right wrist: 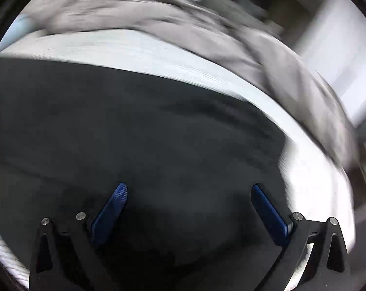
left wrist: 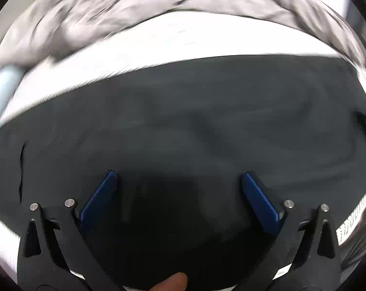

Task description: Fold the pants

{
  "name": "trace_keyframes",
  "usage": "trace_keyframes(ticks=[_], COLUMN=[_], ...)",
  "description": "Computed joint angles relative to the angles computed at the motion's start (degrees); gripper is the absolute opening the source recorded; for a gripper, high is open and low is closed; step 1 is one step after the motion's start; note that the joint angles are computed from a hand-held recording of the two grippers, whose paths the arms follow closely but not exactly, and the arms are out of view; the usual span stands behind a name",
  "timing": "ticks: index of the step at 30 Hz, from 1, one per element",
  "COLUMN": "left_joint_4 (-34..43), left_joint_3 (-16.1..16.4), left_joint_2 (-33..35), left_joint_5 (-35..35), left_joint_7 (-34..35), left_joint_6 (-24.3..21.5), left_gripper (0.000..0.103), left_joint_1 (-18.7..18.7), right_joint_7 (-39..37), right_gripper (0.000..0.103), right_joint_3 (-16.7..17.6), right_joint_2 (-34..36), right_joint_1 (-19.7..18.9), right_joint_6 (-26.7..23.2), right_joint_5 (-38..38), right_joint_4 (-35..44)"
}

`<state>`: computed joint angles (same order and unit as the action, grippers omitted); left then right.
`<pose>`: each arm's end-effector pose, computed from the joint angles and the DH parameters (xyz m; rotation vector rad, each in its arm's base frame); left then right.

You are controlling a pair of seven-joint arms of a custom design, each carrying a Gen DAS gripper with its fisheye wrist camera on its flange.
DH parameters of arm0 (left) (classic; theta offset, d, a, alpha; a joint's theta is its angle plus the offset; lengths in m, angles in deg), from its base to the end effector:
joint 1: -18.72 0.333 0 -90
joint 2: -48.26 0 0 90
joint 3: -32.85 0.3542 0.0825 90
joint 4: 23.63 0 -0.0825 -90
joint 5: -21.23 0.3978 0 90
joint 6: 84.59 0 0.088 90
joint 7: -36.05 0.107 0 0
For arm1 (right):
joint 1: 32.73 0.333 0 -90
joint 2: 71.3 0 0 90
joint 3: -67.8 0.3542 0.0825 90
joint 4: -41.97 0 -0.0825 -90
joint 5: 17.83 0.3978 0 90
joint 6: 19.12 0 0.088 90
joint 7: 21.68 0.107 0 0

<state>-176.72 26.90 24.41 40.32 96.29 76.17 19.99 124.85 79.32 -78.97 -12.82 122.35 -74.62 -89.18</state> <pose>0.4194 -0.0514 0.4537 -2.0021 1.7223 -0.4938 0.4485 0.2794 0.4675 -2.1446 1.6212 -1.0612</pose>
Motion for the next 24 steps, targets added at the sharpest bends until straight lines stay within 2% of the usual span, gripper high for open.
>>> trace_keyframes(ticks=[1, 2, 4, 5, 6, 8, 9, 10, 12, 13, 14, 16, 18, 19, 21, 22, 23, 24], left_joint_4=[-0.3, -0.3, 0.3, 0.4, 0.5, 0.2, 1.6, 2.0, 4.7, 6.4, 8.4, 11.9, 13.7, 14.2, 13.9, 12.2, 10.8, 9.6], left_joint_3=[1.2, 1.8, -0.1, -1.3, -2.1, -3.2, -4.5, -4.5, -4.0, -2.5, -1.8, -0.9, -1.7, -1.5, -0.1, 1.4, 2.5, 2.9], left_joint_2=[-0.3, -0.2, -0.3, -0.6, -1.0, -2.3, -0.9, -0.8, 1.1, 2.7, 4.6, 8.1, 10.8, 12.1, 14.5, 14.4, 13.7, 12.4], left_joint_5=[-1.5, -2.2, -0.5, 0.7, 1.3, 3.1, 3.7, 4.0, 2.9, 0.9, -0.6, -3.3, -3.8, -4.2, -6.7, -10.9, -14.5, -15.4], left_joint_7=[-0.2, 0.1, -1.3, -2.5, -3.4, -5.1, -5.4, -4.7, -2.6, 0.3, 2.4, 6.0, 5.7, 5.9, 8.9, 12.3, 15.1, 16.1], left_joint_6=[0.0, 0.2, -0.7, -1.2, -1.6, -1.5, -0.6, -0.2, -0.6, -0.6, -1.1, -1.7, -2.5, -2.7, -0.9, 2.0, 3.9, 4.4], left_gripper=[0.103, 0.103, 0.103, 0.102, 0.102, 0.102, 0.102, 0.102, 0.102, 0.102, 0.102, 0.102, 0.102, 0.102, 0.103, 0.102, 0.102, 0.102], left_joint_1=[-0.2, -0.2, 1.5, 2.2, 2.2, 1.1, 1.3, 0.0, -3.3, -5.9, -7.5, -9.3, -8.7, -8.3, -7.9, -8.7, -9.3, -8.9], right_joint_7=[3.6, 7.2, 9.0, 9.8, 10.6, 13.0, 14.2, 14.6, 12.8, 11.4, 7.7, -4.5, -13.1, -14.6, -14.2, -14.8, -13.2, -12.1], right_gripper=[0.102, 0.103, 0.103, 0.103, 0.103, 0.103, 0.103, 0.103, 0.103, 0.103, 0.103, 0.103, 0.103, 0.103, 0.103, 0.103, 0.103, 0.103], right_joint_3=[-0.6, -1.0, -4.5, -4.0, -2.3, 1.8, 3.2, 2.5, 0.6, -0.2, -1.0, -2.3, -2.2, -2.3, -3.4, -5.8, -6.5, -6.1], right_joint_2=[-1.0, -1.7, -2.6, -2.9, -2.9, -3.0, -3.1, -3.4, -3.2, -2.6, -1.3, 2.7, 7.3, 10.0, 13.1, 14.3, 14.0, 13.6], right_joint_1=[-1.1, -3.0, -4.1, -5.1, -5.7, -5.4, -5.0, -3.8, -2.7, -2.2, -1.6, 0.2, 1.5, 2.1, 4.1, 6.9, 7.8, 6.7], right_joint_6=[-2.4, -2.7, 4.0, 4.7, 2.6, -4.8, -6.4, -4.9, 2.9, 7.9, 12.4, 17.7, 18.8, 17.6, 12.5, 9.8, 7.7, 8.9], right_joint_5=[0.0, 1.0, 7.9, 8.4, 6.0, -2.7, -6.3, -7.1, -4.7, -2.6, 1.5, 14.4, 23.4, 24.4, 22.2, 20.2, 15.7, 12.8], right_joint_4=[-1.2, -2.3, -4.3, -4.6, -3.8, -2.1, -1.6, -1.2, -0.7, -0.5, 0.3, 3.0, 6.6, 9.1, 12.7, 13.5, 12.4, 11.1])
